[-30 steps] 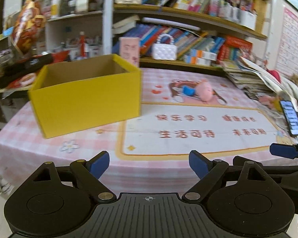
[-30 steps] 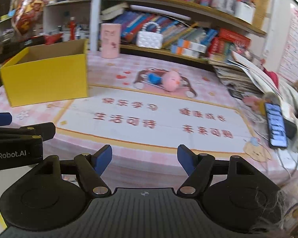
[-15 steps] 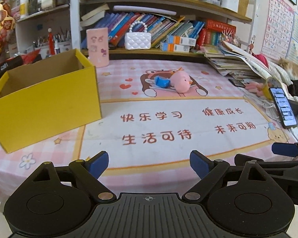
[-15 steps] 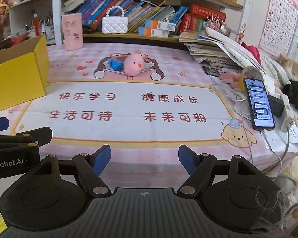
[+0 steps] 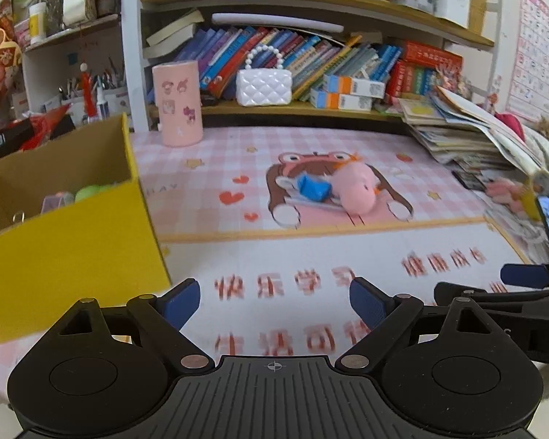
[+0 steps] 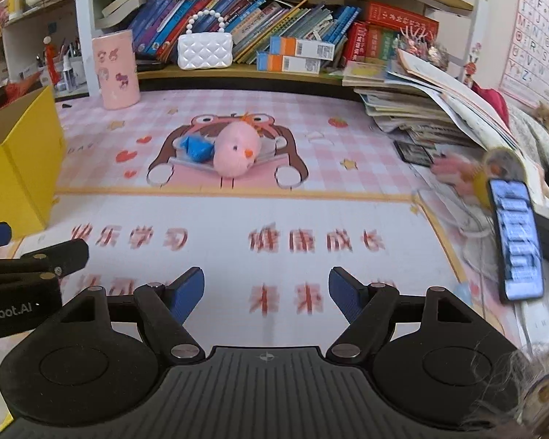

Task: Organize objects
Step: 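Withdraw both tools from the box toward the pink pig and blue toy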

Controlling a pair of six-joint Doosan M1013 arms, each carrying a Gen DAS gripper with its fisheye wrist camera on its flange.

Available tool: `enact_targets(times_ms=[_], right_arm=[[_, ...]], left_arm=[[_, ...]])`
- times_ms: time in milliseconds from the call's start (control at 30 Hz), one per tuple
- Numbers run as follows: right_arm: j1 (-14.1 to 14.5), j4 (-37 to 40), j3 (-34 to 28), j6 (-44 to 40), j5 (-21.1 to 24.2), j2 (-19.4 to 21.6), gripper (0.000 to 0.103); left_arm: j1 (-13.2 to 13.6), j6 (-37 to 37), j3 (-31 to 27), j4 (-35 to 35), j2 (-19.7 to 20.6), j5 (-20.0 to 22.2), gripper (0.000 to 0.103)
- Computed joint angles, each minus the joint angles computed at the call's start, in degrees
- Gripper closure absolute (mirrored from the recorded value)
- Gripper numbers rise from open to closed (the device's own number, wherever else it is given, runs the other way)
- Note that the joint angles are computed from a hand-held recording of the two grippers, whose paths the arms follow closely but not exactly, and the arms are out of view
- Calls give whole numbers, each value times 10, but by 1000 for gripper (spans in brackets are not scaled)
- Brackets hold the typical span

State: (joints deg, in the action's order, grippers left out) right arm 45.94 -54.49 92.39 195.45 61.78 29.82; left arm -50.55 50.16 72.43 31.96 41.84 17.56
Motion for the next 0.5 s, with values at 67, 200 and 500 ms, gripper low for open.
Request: enact_targets(times_ms=[67,200,500], right_arm=[[-11,-3,4,-4,-14,-2,30],[-32,-19,13,-8,-49,-8,30],[-100,-66,35,27,-177,-22,33]], left_arm=[[-1,-24,-19,21,10,12,12],[-4,-63,-58,54,30,39,12],[-9,-64,-140,61,71,99,12]])
